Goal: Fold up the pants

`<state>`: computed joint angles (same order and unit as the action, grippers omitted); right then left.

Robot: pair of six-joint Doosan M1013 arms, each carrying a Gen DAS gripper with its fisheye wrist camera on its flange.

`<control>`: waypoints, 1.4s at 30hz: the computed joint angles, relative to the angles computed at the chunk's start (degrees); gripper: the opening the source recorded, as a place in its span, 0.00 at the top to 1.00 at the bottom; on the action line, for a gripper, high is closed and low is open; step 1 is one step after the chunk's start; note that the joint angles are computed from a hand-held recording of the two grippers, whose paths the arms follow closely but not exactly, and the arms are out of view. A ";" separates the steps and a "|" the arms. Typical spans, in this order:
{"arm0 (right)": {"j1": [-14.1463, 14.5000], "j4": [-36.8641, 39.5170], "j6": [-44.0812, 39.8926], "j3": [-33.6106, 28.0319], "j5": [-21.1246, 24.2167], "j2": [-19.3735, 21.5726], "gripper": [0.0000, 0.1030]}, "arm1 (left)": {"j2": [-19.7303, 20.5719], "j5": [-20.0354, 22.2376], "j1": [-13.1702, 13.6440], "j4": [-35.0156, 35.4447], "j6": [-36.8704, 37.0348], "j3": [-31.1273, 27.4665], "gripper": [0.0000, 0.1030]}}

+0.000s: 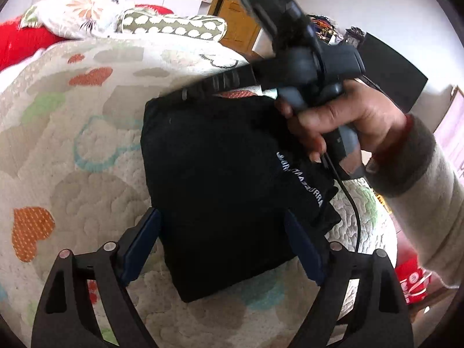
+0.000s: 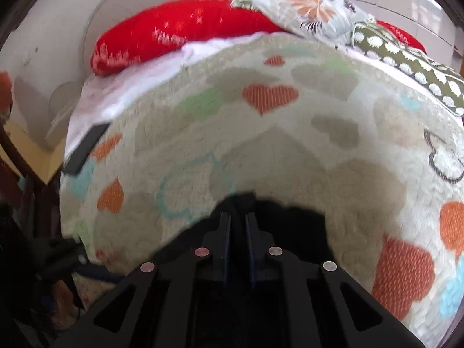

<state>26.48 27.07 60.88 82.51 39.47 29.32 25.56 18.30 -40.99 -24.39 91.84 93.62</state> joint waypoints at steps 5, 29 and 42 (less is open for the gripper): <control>-0.62 -2.64 8.18 -0.27 -2.68 2.26 1.00 | 1.05 2.77 1.31 -12.64 7.85 -0.31 0.14; -1.82 -7.94 19.46 22.91 -17.12 -15.68 0.68 | 1.93 4.59 0.24 17.58 -18.61 -5.36 0.14; 0.08 -25.53 36.70 17.20 -19.62 -11.15 0.63 | 2.68 6.05 -2.46 33.44 -30.76 -6.63 0.14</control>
<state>26.55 1.54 97.58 99.71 19.85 18.17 28.24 24.35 -43.45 9.05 61.08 86.99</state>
